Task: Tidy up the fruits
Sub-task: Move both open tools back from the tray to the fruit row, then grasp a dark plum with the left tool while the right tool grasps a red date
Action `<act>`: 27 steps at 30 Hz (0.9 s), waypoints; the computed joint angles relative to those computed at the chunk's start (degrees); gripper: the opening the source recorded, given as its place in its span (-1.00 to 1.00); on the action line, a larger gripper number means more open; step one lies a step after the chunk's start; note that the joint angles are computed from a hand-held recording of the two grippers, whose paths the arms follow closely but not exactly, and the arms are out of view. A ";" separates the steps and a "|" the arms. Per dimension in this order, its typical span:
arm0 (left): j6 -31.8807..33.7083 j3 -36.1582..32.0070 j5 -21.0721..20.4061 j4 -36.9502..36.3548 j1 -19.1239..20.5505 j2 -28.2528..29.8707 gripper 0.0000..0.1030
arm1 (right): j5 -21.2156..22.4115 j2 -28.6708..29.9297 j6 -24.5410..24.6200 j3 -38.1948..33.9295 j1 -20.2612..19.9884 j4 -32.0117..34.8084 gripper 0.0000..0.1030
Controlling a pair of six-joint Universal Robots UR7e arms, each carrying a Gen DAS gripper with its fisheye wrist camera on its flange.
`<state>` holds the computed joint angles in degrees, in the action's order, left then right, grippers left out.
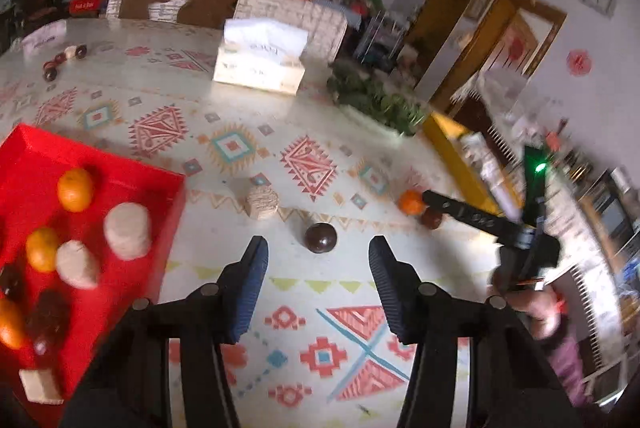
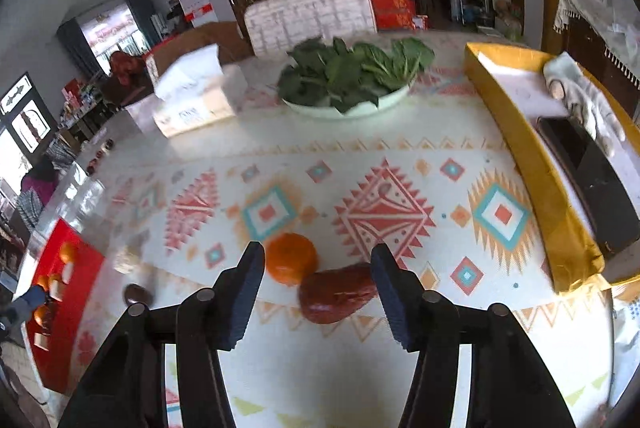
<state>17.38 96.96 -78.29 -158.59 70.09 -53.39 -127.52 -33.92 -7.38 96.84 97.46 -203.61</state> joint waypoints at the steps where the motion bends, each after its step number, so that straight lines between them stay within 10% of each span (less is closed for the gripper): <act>1: 0.38 -0.85 1.23 -0.08 -0.33 1.48 0.01 | -0.25 -0.14 -0.18 0.03 -0.26 0.58 0.17; 12: 5.05 -6.62 8.54 1.75 -2.05 10.68 0.00 | 2.56 -1.71 -0.67 2.31 -1.30 3.13 0.17; 15: 7.78 -5.38 11.75 -1.68 -2.87 11.13 -0.50 | 3.74 -1.86 -0.79 2.06 -1.62 4.89 0.17; 27: 5.67 -6.51 4.59 -0.17 -0.64 10.19 -0.52 | -1.47 0.97 -5.15 -0.74 0.55 8.03 0.09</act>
<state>23.05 90.44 -73.70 -158.76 69.45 -43.20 -129.00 -32.95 -12.54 96.10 98.01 -195.57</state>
